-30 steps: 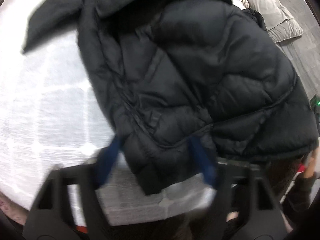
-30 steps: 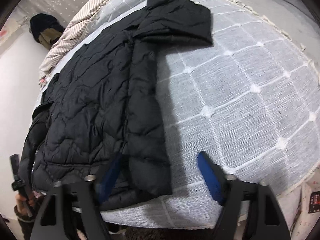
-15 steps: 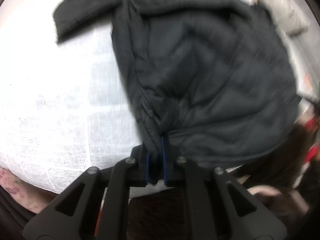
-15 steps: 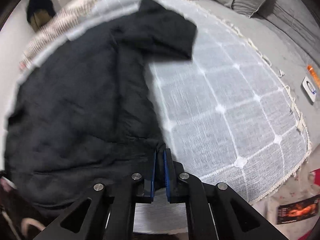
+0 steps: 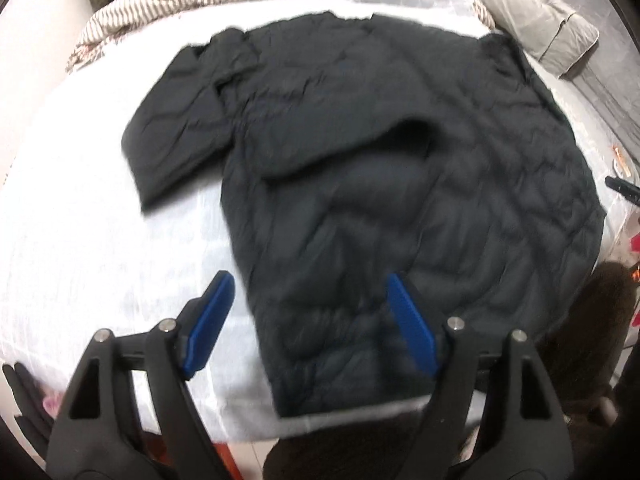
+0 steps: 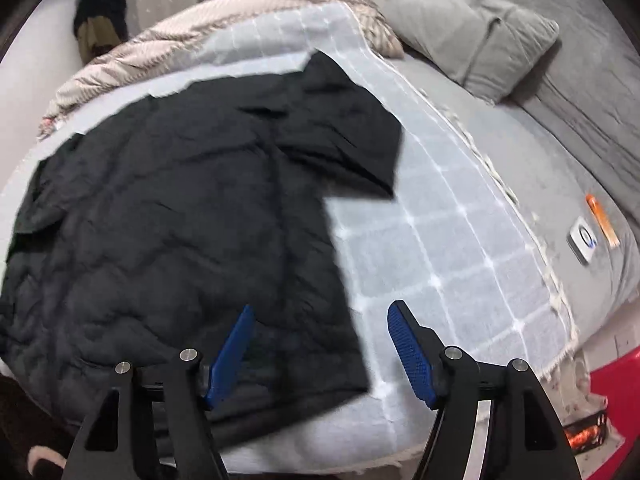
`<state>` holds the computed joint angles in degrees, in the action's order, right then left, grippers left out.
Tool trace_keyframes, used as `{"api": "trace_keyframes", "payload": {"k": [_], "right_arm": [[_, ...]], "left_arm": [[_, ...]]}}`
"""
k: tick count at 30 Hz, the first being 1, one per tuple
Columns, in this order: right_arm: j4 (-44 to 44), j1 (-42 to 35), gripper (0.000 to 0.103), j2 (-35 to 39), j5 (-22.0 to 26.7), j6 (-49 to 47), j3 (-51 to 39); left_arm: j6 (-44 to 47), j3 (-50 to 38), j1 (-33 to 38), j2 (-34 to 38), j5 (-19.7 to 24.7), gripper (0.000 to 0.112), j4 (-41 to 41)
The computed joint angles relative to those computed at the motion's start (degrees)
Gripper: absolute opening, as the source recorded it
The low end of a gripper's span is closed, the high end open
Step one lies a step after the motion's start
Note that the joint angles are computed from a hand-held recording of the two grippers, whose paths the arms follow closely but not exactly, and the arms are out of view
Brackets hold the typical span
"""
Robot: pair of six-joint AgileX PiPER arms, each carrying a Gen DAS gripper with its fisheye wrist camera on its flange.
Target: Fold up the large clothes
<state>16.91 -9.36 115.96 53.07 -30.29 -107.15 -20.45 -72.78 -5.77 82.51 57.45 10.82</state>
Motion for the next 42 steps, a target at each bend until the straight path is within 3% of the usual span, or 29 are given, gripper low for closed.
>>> {"api": "trace_keyframes", "payload": {"k": [4,12,16,20,25,29,34,42], "right_arm": [[2.2,3.1,0.072,1.3,1.5,-0.1,-2.9],[2.3,8.4,0.072,5.6,2.3,2.1,-7.0],[2.5,9.5,0.072,7.6,4.0,2.8,-9.4],[2.8,9.8,0.072,9.8,5.2,3.8,-12.3],[2.2,9.9,0.072,14.4,6.9,6.7,-18.0],[1.4,9.8,0.076,16.2,6.0,6.8,-17.9],[3.2,9.1,0.078,16.6,5.6,6.3,-17.8],[9.9,6.6,0.078,13.3,0.1,2.7,-13.1]], "left_arm": [[0.6,-7.3,-0.4,4.4,-1.2,0.079,2.0],[4.0,-28.5,1.3,20.9,-2.8,0.079,2.3],[7.2,-31.5,3.2,26.8,-3.9,0.079,-3.3],[9.8,-25.9,3.2,28.1,-2.7,0.079,-7.7],[9.0,-12.3,-1.9,22.0,-7.7,0.08,-1.3],[12.0,-11.4,-4.1,19.0,-1.6,0.08,-1.9],[14.4,-16.7,-6.9,18.1,1.1,0.081,-5.7],[12.6,-37.3,-11.2,30.2,3.7,0.088,-8.0]]}}
